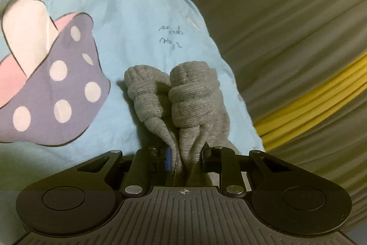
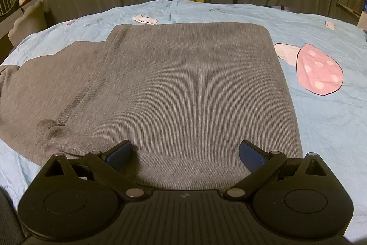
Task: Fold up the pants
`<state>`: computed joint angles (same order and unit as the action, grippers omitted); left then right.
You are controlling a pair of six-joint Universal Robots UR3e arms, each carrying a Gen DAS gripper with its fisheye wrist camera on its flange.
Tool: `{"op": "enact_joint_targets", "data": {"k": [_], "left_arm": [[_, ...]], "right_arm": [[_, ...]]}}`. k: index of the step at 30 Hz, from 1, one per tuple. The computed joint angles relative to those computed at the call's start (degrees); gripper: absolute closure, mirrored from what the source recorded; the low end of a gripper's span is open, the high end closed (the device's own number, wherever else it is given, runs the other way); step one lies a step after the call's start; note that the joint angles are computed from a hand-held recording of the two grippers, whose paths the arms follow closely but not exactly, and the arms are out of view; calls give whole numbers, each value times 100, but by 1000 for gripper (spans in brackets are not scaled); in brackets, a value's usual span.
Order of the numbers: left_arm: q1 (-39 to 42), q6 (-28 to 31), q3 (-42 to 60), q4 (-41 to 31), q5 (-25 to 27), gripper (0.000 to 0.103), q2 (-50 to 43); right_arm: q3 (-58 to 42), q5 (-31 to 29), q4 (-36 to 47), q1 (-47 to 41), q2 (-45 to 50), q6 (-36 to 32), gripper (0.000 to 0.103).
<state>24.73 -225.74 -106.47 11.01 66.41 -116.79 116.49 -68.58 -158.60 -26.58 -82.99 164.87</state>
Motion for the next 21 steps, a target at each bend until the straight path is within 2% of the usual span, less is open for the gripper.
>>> {"op": "enact_joint_targets", "data": {"k": [2,7,10,15,17,21], "left_arm": [[-159,138,-5,-61,251,81,233],[-1060,1158,540,-162,1175,82,631],[-1607,1615,855,-105,1381,82,724],[-2697,2488,1928,-514,1467,81,422],[-3216,3065,2600,-831,1501,81,37],[-4087,3984,4243,-2229,1304,81,-957]], "right_arm": [[12,75,-1,-49,-9,26,4],[255,594,-204,-393,-122,206,4],[413,988,-372,-663,-149,399,4],[602,1375,-628,-961,-192,673,4],[667,1564,-679,-1107,-215,795,4],[870,1920,-834,-1485,-323,1098,4]]}}
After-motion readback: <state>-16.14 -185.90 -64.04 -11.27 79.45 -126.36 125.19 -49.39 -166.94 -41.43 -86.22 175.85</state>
